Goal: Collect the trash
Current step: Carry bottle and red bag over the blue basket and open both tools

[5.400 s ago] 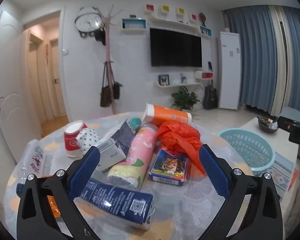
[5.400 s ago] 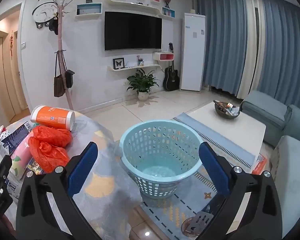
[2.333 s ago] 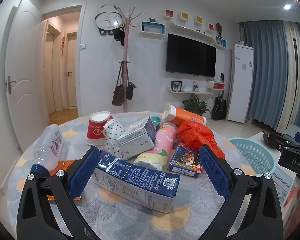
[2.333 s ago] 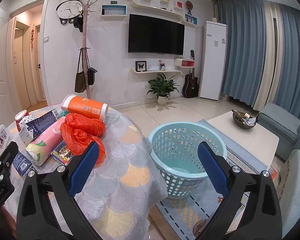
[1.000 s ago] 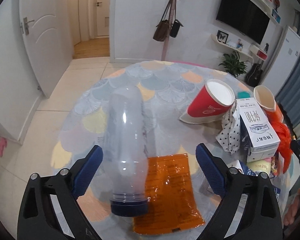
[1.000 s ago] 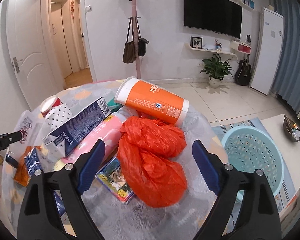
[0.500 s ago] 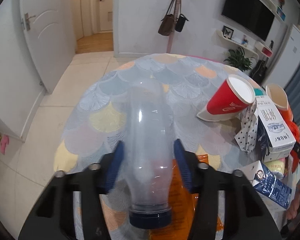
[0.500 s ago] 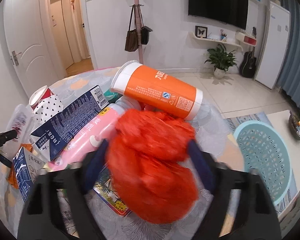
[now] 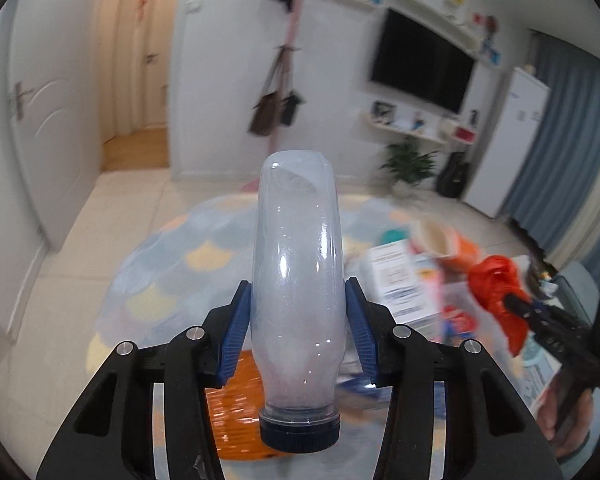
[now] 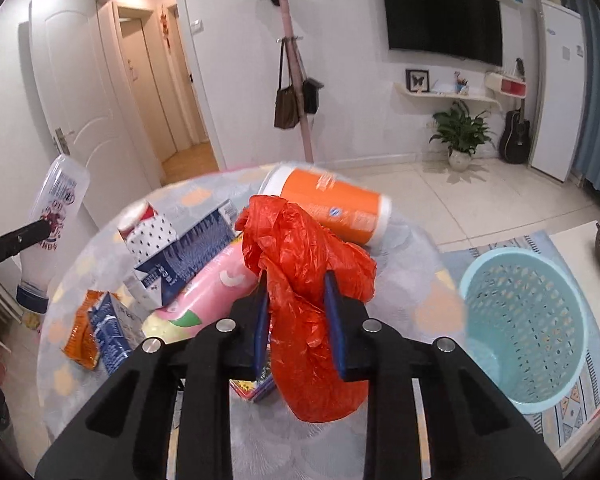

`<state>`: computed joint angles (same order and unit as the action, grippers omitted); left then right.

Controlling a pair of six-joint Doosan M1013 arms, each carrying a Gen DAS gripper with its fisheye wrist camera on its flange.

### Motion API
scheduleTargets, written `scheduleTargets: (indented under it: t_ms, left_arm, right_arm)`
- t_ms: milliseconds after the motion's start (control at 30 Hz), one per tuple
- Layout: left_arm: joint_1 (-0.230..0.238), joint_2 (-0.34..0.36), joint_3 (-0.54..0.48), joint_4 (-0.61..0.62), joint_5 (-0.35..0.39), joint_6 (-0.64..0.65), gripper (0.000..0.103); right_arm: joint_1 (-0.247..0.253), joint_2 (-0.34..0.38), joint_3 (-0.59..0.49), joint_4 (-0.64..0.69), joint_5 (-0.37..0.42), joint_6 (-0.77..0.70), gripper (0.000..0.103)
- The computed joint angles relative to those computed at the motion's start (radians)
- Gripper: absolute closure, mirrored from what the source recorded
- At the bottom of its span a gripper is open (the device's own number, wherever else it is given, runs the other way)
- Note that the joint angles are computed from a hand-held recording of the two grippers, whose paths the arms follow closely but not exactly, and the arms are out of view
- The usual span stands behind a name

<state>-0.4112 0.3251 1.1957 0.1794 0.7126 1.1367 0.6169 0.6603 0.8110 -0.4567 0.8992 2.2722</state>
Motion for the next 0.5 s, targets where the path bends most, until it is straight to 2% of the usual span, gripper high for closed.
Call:
scheduleTargets:
  t_ms: [133,233,367,500]
  left_arm:
    - [-0.025,0.008,-0.033,-0.119,-0.037,0.126,0.058]
    - [-0.047,0.036,-0.082,-0.222,-0.036,0.229,0.058]
    - [-0.081,0.083,-0.149,-0.340,-0.021,0.343,0.058]
    - [-0.120,0.170,-0.264,-0.437,0.053,0.413,0.058]
  right_arm:
    - [0.007,-0.048,0.058,-0.118,-0.008,0.107,0.081]
    - [0.000,-0.076,0.092,-0.215,0.029,0.192,0.081]
    - [-0.020,-0.111,0.142,-0.296,0.086,0.298,0.081]
    - [-0.051,-0.132,0.178,-0.308,0.129,0.371,0.081]
